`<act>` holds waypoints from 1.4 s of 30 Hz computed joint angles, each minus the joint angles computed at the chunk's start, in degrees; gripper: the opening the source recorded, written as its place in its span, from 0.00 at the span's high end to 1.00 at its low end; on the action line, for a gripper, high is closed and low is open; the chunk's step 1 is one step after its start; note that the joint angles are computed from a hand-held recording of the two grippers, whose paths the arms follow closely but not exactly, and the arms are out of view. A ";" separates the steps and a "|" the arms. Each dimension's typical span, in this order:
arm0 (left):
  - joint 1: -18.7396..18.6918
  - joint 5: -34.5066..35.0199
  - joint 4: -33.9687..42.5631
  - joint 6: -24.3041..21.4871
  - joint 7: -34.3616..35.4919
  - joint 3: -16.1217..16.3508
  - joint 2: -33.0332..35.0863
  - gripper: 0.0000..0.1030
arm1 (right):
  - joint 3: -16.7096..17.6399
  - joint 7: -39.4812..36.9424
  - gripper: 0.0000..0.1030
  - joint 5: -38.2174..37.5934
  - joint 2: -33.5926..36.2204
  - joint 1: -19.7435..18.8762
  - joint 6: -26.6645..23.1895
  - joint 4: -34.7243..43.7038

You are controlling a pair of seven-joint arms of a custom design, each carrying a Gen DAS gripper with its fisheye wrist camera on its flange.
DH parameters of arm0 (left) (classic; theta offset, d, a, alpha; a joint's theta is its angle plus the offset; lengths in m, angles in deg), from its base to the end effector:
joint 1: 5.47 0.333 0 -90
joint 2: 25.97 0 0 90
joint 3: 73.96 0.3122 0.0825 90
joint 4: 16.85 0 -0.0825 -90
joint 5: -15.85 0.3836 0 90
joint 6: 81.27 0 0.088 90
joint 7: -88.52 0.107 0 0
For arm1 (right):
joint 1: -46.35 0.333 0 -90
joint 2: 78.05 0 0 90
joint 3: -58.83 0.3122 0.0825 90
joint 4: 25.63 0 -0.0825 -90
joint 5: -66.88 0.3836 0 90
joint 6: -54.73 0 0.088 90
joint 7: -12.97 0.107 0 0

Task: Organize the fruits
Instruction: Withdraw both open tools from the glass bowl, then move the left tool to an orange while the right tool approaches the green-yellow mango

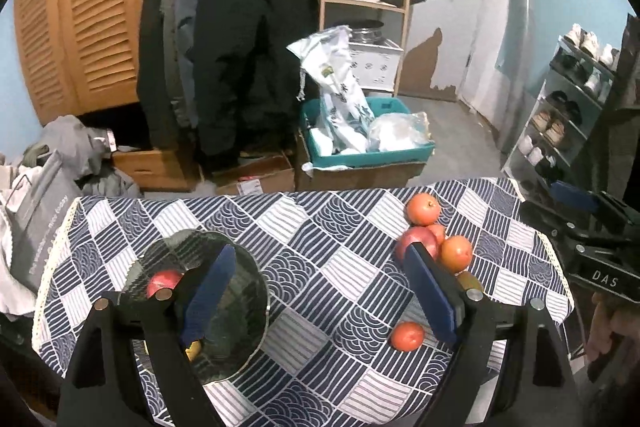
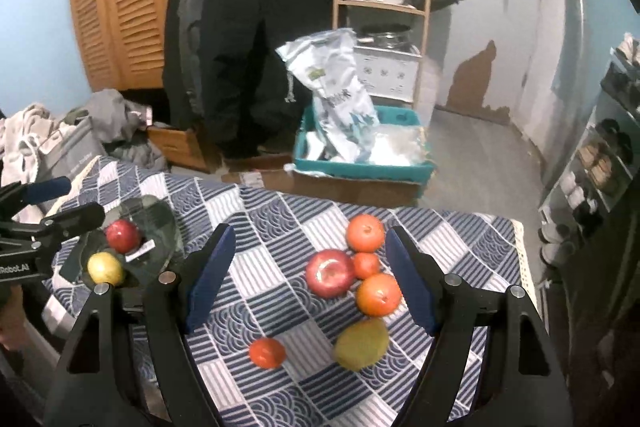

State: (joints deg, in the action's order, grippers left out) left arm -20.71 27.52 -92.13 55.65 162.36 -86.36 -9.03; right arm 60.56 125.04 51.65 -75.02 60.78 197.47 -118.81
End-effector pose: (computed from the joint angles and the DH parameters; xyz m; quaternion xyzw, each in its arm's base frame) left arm 0.6263 -0.2953 0.6650 -0.5631 0.7298 -0.3258 0.2102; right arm 0.6023 0.1754 0.6710 -0.6581 0.6328 -0.2741 0.3022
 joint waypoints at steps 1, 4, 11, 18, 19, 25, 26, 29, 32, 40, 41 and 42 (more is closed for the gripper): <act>-0.25 0.14 0.47 -0.41 0.18 -0.12 0.48 0.15 | -0.13 0.09 0.24 0.04 -0.37 -0.12 -0.10 -0.54; -0.94 -0.24 2.24 -2.46 1.08 -0.59 2.16 0.15 | -0.33 0.28 0.24 0.24 -1.45 -0.73 -0.36 -2.24; -2.31 -3.02 5.75 -7.27 2.82 -1.52 5.87 0.15 | -0.44 0.63 0.24 0.40 -2.85 -2.47 -0.97 -4.95; -3.33 -4.16 7.29 -9.89 3.64 -1.71 8.46 0.15 | -0.57 0.57 0.24 2.73 -3.76 -3.93 -2.21 -7.77; -3.43 -4.61 8.17 -10.96 3.88 -1.86 9.33 0.15 | -0.56 0.55 0.24 2.88 -3.69 -4.05 -2.39 -8.02; -4.60 -5.46 11.24 -14.09 4.20 -1.82 13.07 0.15 | -0.71 -0.84 0.24 5.41 -1.90 -4.25 -4.13 -8.36; -4.87 -5.39 11.53 -14.28 4.29 -1.82 13.62 0.15 | -0.78 -1.26 0.24 6.23 -1.66 -4.26 -4.29 -8.41; -5.88 -4.37 12.61 -14.72 4.88 -1.55 15.30 0.15 | -1.02 -2.05 0.24 8.50 -0.64 -4.27 -5.69 -8.26; -6.67 -3.93 14.12 -16.06 5.37 -1.42 17.10 0.15 | -1.30 -2.23 0.24 9.92 0.34 -4.27 -7.34 -8.27; -7.80 -4.03 17.13 -19.79 6.95 -1.25 21.07 0.15 | -1.80 -1.33 0.24 11.92 1.21 -4.35 -9.39 -9.97; -7.96 -4.03 17.79 -20.69 7.20 -1.23 21.60 0.15 | -1.85 -1.38 0.24 12.18 1.23 -4.41 -9.52 -10.26; -7.88 -4.50 18.18 -21.33 7.51 -1.43 21.99 0.15 | -1.88 -1.38 0.24 12.23 1.24 -4.43 -9.65 -10.43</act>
State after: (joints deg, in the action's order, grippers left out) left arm -28.58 23.02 -73.95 34.33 169.87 -87.80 12.96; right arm 58.68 123.66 63.88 -73.78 56.36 187.82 -129.24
